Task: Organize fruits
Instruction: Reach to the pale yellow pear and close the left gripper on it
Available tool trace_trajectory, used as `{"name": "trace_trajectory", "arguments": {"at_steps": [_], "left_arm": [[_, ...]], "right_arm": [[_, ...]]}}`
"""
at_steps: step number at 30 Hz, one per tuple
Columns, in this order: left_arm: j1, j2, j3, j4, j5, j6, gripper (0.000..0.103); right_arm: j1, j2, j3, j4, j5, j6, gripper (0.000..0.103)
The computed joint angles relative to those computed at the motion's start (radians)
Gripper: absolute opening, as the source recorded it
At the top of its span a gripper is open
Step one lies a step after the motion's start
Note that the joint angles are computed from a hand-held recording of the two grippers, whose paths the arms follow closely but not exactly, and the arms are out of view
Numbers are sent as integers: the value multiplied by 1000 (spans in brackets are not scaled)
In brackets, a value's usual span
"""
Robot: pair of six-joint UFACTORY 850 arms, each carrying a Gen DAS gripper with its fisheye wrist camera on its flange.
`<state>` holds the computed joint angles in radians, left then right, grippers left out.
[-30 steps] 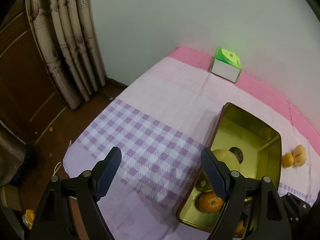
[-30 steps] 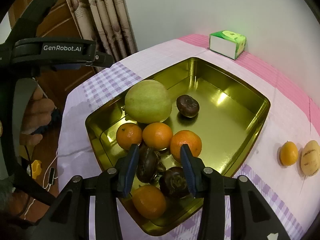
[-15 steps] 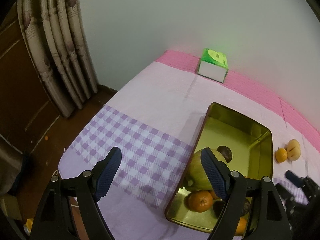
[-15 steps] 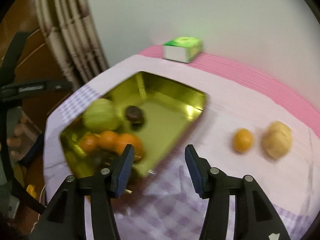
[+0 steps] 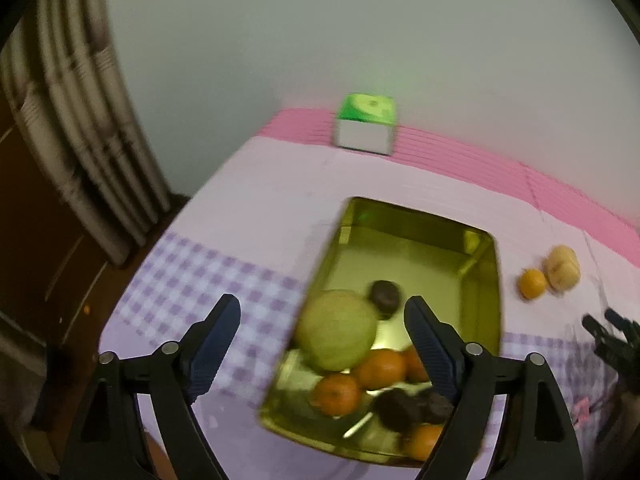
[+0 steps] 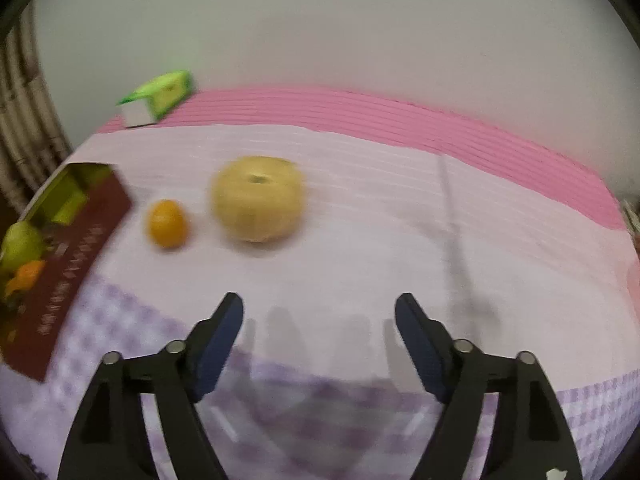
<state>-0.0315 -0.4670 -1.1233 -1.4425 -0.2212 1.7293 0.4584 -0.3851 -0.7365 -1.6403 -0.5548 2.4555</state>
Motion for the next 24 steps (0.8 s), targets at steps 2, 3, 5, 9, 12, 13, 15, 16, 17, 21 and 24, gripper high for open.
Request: {"name": "trace_trajectory", "arguments": {"at_steps": [2, 3, 5, 9, 12, 13, 15, 16, 17, 21, 24], "left_arm": [[-34, 4, -2, 95, -14, -84, 85], [-52, 5, -3, 133, -20, -119, 85], [-85, 6, -6, 185, -30, -164, 86], [-180, -3, -7, 214, -27, -155, 88], [-237, -18, -17, 220, -34, -146, 88], [-254, -22, -19, 210, -35, -135, 88], [-289, -39, -32, 200, -46, -120, 88], [-307, -53, -46, 234, -53, -153, 88], [-321, -59, -53, 258, -53, -180, 88], [-381, -104, -96, 347, -40, -271, 88], [-412, -131, -122, 406, -39, -322, 88]], "right_arm": [[-24, 5, 19, -5, 3, 13, 78], [-33, 7, 28, -16, 4, 22, 78], [-48, 7, 39, -9, -4, 17, 83], [-76, 13, 65, -32, -12, 48, 86], [-98, 12, 83, -59, -20, 78, 88], [-105, 12, 90, -63, -23, 85, 90], [-117, 20, 105, -90, -16, 118, 91], [-127, 25, 112, -117, -5, 149, 92], [-137, 27, 116, -132, 5, 166, 95], [-146, 24, 118, -119, 13, 165, 102], [-147, 23, 118, -127, 15, 172, 103]]}}
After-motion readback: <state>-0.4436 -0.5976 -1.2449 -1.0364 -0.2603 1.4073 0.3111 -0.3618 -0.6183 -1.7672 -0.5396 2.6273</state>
